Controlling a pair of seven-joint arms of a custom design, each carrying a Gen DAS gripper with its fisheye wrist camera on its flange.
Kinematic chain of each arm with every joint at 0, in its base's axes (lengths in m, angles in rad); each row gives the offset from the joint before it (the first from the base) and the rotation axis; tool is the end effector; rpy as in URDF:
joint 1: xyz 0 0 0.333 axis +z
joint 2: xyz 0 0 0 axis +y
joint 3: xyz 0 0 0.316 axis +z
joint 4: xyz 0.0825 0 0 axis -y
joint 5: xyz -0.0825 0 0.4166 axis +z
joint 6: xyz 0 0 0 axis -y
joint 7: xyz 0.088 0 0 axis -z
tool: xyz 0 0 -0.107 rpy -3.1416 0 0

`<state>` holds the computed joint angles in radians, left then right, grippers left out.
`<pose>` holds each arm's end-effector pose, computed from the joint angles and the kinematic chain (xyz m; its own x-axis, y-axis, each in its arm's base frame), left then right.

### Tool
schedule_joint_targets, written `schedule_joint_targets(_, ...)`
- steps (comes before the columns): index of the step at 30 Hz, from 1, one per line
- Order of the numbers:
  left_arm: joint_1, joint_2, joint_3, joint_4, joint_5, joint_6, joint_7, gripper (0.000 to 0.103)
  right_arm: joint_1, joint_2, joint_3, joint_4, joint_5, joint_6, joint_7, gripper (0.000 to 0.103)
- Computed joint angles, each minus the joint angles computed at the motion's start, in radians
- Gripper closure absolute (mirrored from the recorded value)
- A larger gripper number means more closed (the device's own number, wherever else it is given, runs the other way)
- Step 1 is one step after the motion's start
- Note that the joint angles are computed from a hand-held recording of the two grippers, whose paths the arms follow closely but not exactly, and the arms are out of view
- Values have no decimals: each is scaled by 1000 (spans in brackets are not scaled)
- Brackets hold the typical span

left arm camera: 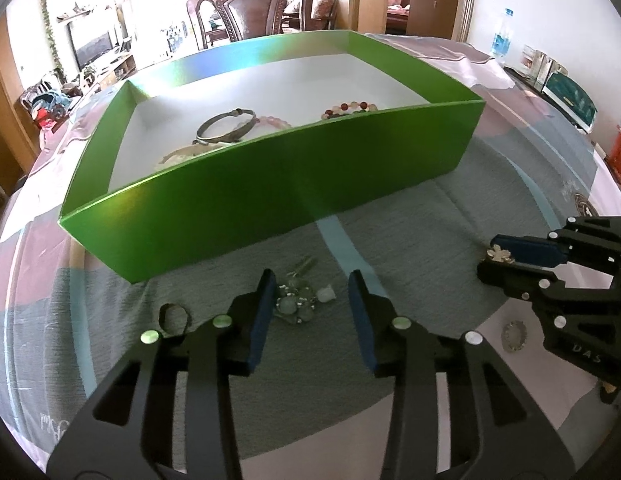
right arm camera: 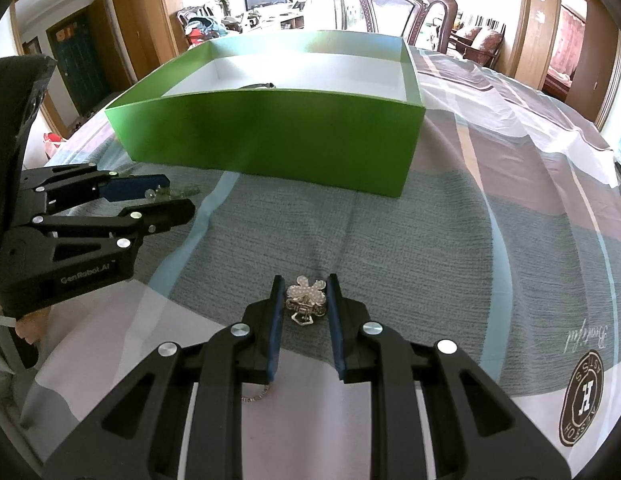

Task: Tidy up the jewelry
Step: 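Close left gripper on the jade pendant while right gripper grasps the flower brooch, then carry the pendant and brooch into the green box and open both grippers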

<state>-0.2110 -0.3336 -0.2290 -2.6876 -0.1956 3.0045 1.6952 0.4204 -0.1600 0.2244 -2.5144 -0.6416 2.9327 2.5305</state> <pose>0.4247 -0.1826 0.3874 -0.3786 -0.9255 -0.0114 -0.7366 0.3087 -0.6018 0.3830 0.3357 0.3686 0.2986 -0.9527 -0.0569 -0.7800 -0.2092 -0.5898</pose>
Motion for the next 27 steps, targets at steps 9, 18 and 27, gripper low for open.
schedule_joint_targets(9,90,-12,-76,-4,127,-3,-114,85,-2,0,2,1,-7,-1,4,82)
schedule_joint_targets(18,43,-54,-25,-22,94,1,-93,87,-28,-41,14,-19,-65,24,76,82)
schedule_joint_targets(27,32,-169,23,32,14,-30,-12,87,-71,-89,33,55,-54,6,3,82)
